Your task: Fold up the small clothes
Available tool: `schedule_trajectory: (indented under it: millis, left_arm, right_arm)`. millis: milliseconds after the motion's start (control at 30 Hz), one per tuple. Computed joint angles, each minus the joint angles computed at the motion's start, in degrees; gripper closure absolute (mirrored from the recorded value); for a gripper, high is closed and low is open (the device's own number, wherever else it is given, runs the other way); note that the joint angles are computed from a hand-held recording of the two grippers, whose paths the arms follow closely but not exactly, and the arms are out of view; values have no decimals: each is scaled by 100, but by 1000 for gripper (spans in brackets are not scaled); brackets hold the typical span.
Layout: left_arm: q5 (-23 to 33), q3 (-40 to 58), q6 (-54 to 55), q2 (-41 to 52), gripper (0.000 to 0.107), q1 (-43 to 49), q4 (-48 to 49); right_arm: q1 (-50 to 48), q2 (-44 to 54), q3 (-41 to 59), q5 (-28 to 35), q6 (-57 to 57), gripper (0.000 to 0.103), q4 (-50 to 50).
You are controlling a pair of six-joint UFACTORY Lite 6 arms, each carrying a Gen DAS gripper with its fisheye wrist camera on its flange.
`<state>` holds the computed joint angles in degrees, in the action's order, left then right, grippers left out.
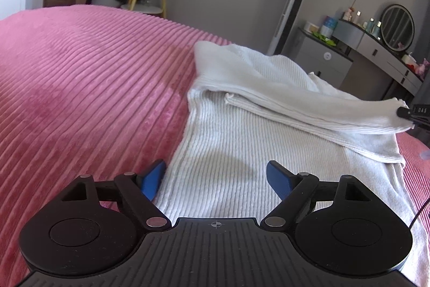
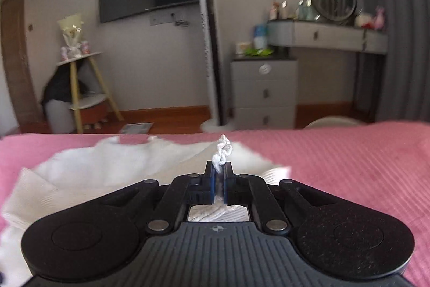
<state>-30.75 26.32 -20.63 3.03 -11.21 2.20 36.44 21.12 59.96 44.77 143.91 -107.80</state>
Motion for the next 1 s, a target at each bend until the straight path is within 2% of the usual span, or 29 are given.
schedule_trajectory:
  millis: [367, 467, 533, 633, 767, 900, 1000]
  left_arm:
    - [-105, 23, -188, 110, 20, 106, 219]
    - [-190, 30, -212, 177, 19, 134, 279]
    - [-278, 39, -171, 263, 19, 126, 255]
    - [-372, 40, -117, 337, 19, 137, 260]
    - [-380, 14, -470, 291, 17, 297, 749]
    - [-134, -286, -1374, -225, 17, 628, 1755]
    - [276, -571, -2225, -813, 17, 870, 2745]
  right_arm:
    - [-279, 567, 320, -173, -715, 98, 639]
    - [-477, 710, 523, -652, -1168, 96, 1001]
    - [-473, 659, 530, -637, -1421, 92, 1253]
    - [-242, 365, 465, -329, -1820, 91, 1929]
    - [579, -1270, -1218, -253, -500, 87, 1839]
    - [2205, -2583, -2525, 15, -615, 85, 3279]
    - [3654, -3215, -3003, 627, -695, 76, 4535]
